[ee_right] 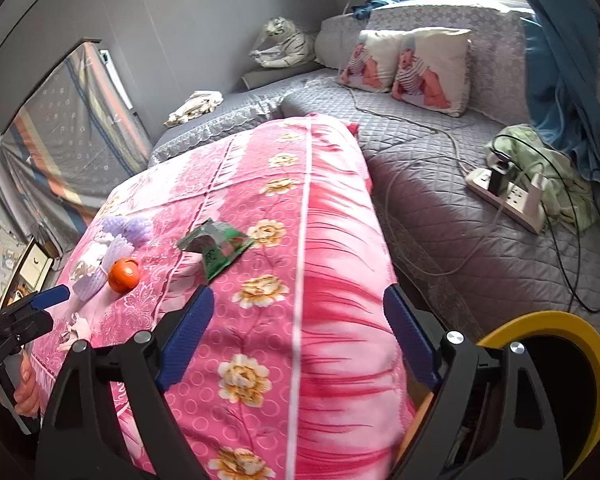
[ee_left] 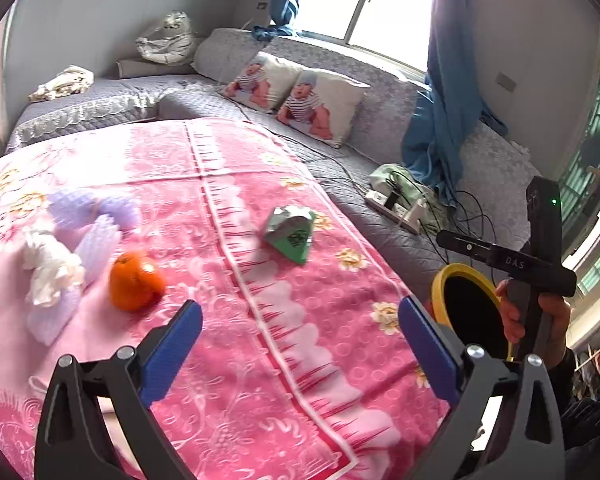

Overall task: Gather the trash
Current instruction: 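Move both tools back over the trash on the bed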

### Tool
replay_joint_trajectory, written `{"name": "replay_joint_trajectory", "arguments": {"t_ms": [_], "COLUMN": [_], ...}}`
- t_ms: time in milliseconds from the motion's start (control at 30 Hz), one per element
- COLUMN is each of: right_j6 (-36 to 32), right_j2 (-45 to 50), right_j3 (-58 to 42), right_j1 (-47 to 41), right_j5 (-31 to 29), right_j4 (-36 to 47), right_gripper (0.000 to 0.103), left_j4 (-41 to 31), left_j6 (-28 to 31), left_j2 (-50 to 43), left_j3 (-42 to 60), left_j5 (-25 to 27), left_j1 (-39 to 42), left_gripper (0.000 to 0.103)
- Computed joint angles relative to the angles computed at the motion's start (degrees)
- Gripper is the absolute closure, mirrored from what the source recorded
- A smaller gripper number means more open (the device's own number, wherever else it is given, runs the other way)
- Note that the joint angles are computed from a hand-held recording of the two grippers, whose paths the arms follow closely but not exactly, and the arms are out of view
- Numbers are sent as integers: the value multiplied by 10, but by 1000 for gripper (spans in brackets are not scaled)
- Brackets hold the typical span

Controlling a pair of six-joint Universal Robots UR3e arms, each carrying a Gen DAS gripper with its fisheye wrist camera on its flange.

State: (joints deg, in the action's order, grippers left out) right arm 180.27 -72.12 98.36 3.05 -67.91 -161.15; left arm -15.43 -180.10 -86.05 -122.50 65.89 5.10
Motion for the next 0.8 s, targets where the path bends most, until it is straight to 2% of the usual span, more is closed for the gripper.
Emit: {"name": "replay_joint_trajectory", "arguments": {"t_ms": [200,333,433,533,633,800], "right_j6": [4,-4,-7,-15,-20,-26], "right_j2": [110,170,208,236,265,307], "right_j3": [-136,-217,-269,-311,-356,-423], "right_j1": [84,124,151,164,175,194], "right_j5": [-28,-68,-114,-131,-143,-174], "right_j4": [37,59,62,75,97,122], "right_gripper": [15,14,13,12,12,11], "left_j4": [-32,-58,-99,-156,-168,-141], "left_j6": [61,107,135,173,190,184], "left_j2": [146,233,292,343,351,321], "left_j3": [-141,-217,-255,-282,-297,-303], "left_j5": [-41,-53,-67,-91,-92,-93], "left_j1": [138,209,256,305,327,340], "left_gripper": [8,8,8,8,8,8]}}
